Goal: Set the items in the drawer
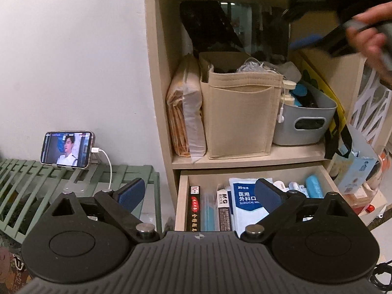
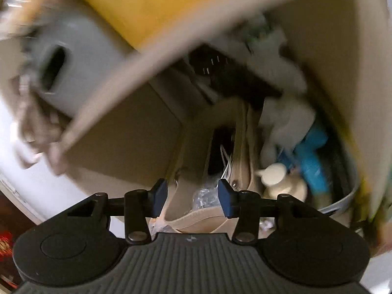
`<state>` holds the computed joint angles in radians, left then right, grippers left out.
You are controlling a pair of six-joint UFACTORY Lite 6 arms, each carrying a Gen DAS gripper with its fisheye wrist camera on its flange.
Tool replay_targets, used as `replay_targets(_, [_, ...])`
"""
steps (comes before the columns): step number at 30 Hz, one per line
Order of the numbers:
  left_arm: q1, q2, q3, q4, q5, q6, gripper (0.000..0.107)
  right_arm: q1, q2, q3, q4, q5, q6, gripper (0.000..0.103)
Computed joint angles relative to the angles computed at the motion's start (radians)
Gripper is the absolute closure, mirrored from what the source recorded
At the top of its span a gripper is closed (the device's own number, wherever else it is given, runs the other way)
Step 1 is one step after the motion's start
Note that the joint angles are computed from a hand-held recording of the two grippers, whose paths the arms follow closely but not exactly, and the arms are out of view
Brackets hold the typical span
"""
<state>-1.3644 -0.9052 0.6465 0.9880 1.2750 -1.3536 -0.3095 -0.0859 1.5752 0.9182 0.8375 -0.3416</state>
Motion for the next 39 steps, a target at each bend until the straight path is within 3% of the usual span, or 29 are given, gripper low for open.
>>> replay_targets(5, [0.039, -0.030, -0.021, -0.016, 0.007, -0.002, 0.010, 0.060, 0.181, 0.092, 0.011, -0.036, 0.073, 0.050])
replay_targets(10, [0.128, -0.055, -0.034, -0.040, -0.029, 0.023, 0.010, 0.140, 0.276, 0.179, -0.141, -0.117, 0.186, 0.050])
replay_targets(12, [0.160, -0.063, -0.038, -0.048, -0.046, 0.036, 0.010, 0.150, 0.326, 0.234, -0.169, -0.088, 0.219, 0.051])
replay_targets(16, [0.213, -0.077, -0.044, -0.061, -0.078, 0.062, 0.010, 0.218, 0.392, 0.353, -0.365, -0.102, 0.361, 0.051])
replay_targets(20, [0.214, -0.106, -0.053, -0.045, -0.060, 0.062, 0.010, 0.293, 0.543, 0.592, -0.616, -0.021, 0.517, 0.052])
replay_targets(22, [0.237, -0.124, -0.058, -0.050, -0.063, 0.073, 0.010, 0.345, 0.599, 0.682, -0.764, 0.005, 0.571, 0.066])
replay_targets(23, [0.270, -0.132, -0.060, -0.063, -0.081, 0.091, 0.010, 0.360, 0.610, 0.693, -0.799, 0.007, 0.584, 0.086])
replay_targets(24, [0.304, -0.141, -0.061, -0.077, -0.100, 0.111, 0.010, 0.360, 0.605, 0.676, -0.791, -0.006, 0.577, 0.098])
replay_targets(26, [0.378, -0.154, -0.064, -0.112, -0.147, 0.158, 0.010, 0.350, 0.565, 0.598, -0.736, -0.056, 0.543, 0.101])
replay_targets(30, [0.512, -0.167, -0.068, -0.195, -0.248, 0.264, 0.010, 0.314, 0.366, 0.325, -0.529, -0.243, 0.382, 0.101])
replay_targets(35, [0.481, -0.148, -0.068, -0.196, -0.270, 0.279, 0.010, 0.322, 0.043, 0.038, -0.410, -0.408, 0.206, 0.101])
replay_targets(39, [0.478, -0.133, -0.068, -0.223, -0.305, 0.303, 0.010, 0.323, -0.212, -0.128, -0.374, -0.467, 0.142, 0.101])
